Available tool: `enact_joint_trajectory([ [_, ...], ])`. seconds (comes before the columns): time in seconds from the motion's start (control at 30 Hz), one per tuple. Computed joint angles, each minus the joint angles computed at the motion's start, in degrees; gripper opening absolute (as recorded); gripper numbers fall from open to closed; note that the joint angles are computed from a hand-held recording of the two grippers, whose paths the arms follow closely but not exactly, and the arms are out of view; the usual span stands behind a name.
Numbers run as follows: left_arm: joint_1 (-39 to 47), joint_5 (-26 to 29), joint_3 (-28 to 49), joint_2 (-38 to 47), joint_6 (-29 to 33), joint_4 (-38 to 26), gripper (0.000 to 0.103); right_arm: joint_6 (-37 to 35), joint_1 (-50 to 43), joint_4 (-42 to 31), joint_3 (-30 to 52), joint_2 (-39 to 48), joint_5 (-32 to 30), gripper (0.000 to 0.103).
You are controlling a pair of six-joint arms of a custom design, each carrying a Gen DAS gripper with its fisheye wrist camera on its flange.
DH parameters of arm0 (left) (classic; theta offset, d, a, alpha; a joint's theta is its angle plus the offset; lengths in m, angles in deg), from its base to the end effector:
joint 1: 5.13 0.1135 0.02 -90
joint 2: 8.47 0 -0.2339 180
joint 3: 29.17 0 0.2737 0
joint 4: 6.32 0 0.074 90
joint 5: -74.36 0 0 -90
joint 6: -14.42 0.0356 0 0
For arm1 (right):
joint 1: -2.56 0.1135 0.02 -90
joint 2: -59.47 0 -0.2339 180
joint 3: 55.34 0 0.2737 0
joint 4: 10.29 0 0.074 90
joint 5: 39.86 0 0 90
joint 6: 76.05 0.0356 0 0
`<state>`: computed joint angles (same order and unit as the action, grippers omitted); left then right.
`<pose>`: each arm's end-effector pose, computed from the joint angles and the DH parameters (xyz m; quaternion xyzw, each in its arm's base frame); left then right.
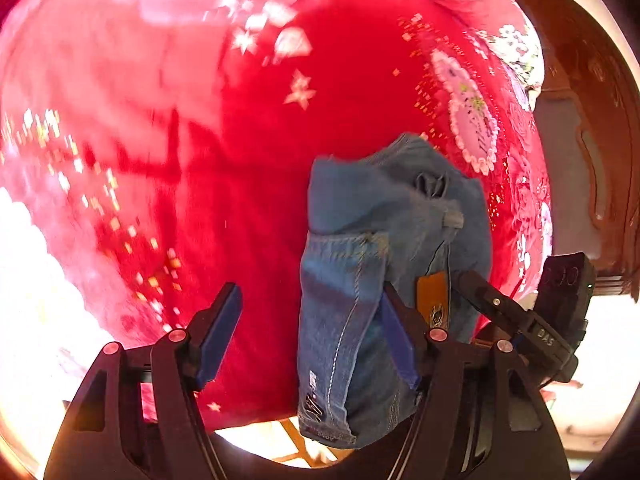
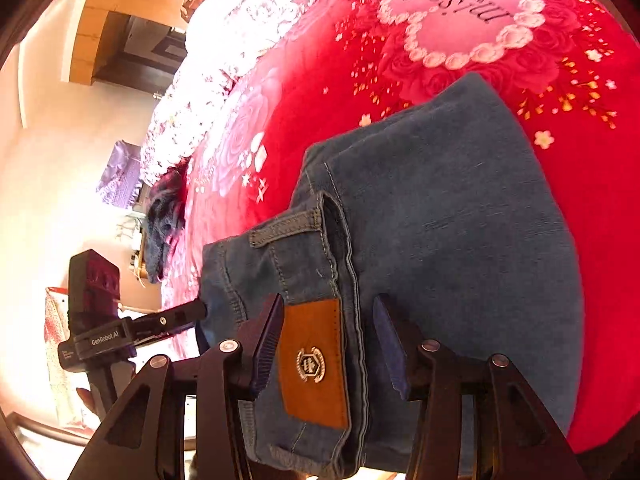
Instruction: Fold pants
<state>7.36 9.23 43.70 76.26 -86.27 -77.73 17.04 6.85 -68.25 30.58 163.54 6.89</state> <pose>0.2755 0.0457 0.1846 -0.1835 0.9575 -0.2140 0.0607 0.3581 0.0513 0.1581 -0.0542 0.9223 0.3723 0.0886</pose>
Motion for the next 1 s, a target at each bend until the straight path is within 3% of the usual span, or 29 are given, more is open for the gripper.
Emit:
enact_joint_trajectory([
  [0.27,1.81,7.2,-3.37,-1.35,-3.66,3.13,0.068,-4.37,1.9,0.4,0.41,0.74,-3.77,0.049],
  [0.57,0.3,7.2,8.17,8.74,-2.25,0.39,0.068,-4.6,-1.19,-5.02,-2.1,-1.42,-3.12,0.049],
  [0.77,-5.66,-0.71,16.65,12.83,1.08,-2.57,0.068,-5.29,-6.91,-8.6,-7.68,-4.65,-6.13,0.049],
  [0.9,-11.56,-10.63,24.07,14.38,10.57,-5.73,0.068,-6.09,-7.72,-9.47,-10.23,-5.98,-6.76,0.049],
  [1.0,-13.8,-11.73,28.94,14.01,18.52,-7.98,0.068,-6.29,-7.09,-9.19,-11.35,-7.0,-6.12,0.05],
])
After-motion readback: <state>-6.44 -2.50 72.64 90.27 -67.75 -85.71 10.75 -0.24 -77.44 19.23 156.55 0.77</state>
